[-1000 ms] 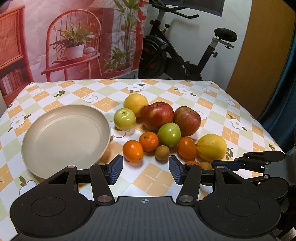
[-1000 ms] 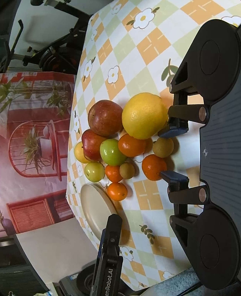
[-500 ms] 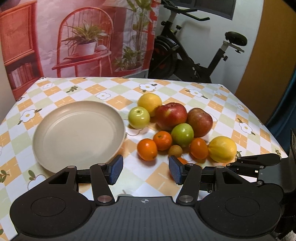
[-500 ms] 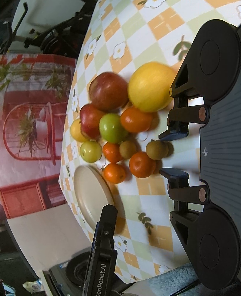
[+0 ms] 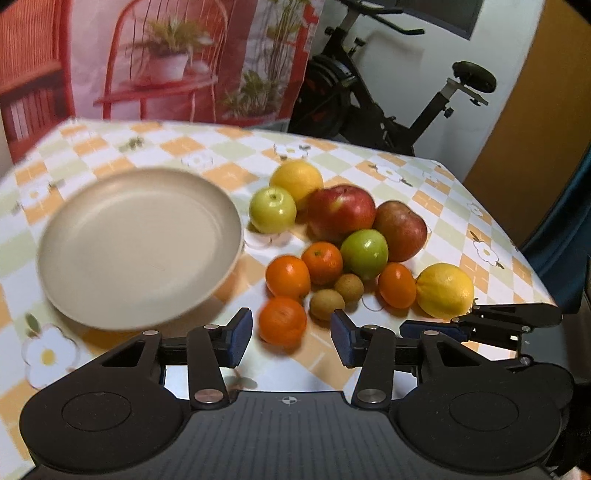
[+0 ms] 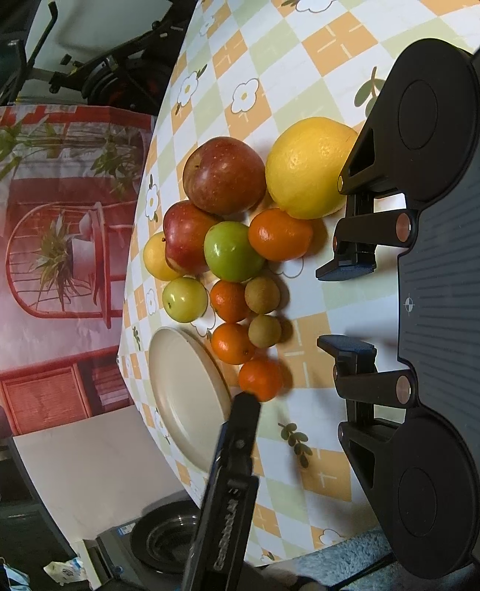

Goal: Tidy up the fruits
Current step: 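Grasp the tangerine with the left tool while the right tool approaches a small brown fruit, then carry the tangerine toward the plate with the left tool while the right tool grasps the brown fruit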

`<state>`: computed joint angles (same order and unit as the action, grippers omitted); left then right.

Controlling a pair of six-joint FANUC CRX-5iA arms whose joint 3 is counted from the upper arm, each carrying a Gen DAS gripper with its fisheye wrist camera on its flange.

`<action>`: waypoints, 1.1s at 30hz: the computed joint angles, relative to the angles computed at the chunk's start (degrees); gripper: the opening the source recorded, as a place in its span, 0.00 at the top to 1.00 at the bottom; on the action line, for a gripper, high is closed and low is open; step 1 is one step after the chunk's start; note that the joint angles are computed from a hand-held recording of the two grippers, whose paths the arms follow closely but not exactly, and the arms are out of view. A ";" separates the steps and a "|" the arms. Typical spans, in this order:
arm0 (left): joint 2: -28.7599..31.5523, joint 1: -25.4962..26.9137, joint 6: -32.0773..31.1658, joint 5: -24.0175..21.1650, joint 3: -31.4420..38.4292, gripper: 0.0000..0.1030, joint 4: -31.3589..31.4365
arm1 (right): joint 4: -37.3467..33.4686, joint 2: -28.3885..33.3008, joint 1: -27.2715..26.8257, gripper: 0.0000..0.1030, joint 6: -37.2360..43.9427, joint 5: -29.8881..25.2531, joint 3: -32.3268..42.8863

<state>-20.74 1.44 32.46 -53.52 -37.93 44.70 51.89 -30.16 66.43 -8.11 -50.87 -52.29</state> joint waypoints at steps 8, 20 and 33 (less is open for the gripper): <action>4.00 -0.41 3.65 0.25 1.25 0.55 -0.43 | 0.00 -0.37 -0.62 0.71 -0.60 0.88 -0.56; 3.40 -1.16 -0.91 1.60 0.52 0.67 -0.05 | -0.04 0.51 -2.22 0.71 -0.01 2.69 -0.23; -3.21 5.78 -7.09 3.62 -1.83 0.67 4.38 | 4.45 7.68 -8.96 0.71 3.92 9.84 4.05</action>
<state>-23.95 7.22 25.37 -49.91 -39.76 49.07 56.34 -22.49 57.47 -4.19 -41.03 -48.24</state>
